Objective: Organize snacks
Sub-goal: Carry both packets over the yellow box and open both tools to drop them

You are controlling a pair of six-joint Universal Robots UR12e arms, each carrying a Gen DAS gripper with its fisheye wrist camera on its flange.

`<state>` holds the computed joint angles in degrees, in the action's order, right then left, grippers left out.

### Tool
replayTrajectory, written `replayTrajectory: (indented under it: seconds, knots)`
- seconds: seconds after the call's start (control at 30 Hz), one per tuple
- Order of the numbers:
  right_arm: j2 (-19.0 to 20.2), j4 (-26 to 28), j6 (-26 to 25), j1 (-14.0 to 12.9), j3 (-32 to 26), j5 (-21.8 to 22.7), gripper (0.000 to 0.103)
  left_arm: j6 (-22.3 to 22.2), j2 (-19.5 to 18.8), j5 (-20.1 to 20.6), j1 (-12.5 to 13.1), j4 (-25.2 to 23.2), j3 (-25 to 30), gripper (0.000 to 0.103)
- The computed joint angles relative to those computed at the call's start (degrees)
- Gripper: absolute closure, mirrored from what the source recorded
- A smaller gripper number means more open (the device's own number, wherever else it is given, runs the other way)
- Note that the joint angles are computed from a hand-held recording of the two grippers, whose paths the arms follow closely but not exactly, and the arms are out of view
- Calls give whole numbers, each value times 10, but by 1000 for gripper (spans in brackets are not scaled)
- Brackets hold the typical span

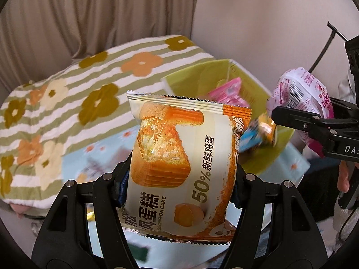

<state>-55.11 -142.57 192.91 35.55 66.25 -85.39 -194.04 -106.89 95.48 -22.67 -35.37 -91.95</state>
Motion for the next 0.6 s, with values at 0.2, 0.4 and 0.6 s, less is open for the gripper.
replayTrajectory:
  seconds: [0.2, 0.4, 0.6]
  knots:
    - [4, 35, -36, -39, -12, 31, 49, -57, -74, -11, -21, -47, 95, 40]
    - [17, 59, -55, -60, -16, 65, 49, -109, -119, -22, -31, -101, 140, 40]
    - [25, 79, -43, -71, -13, 98, 49, -113, -131, 14, -42, -120, 145, 0]
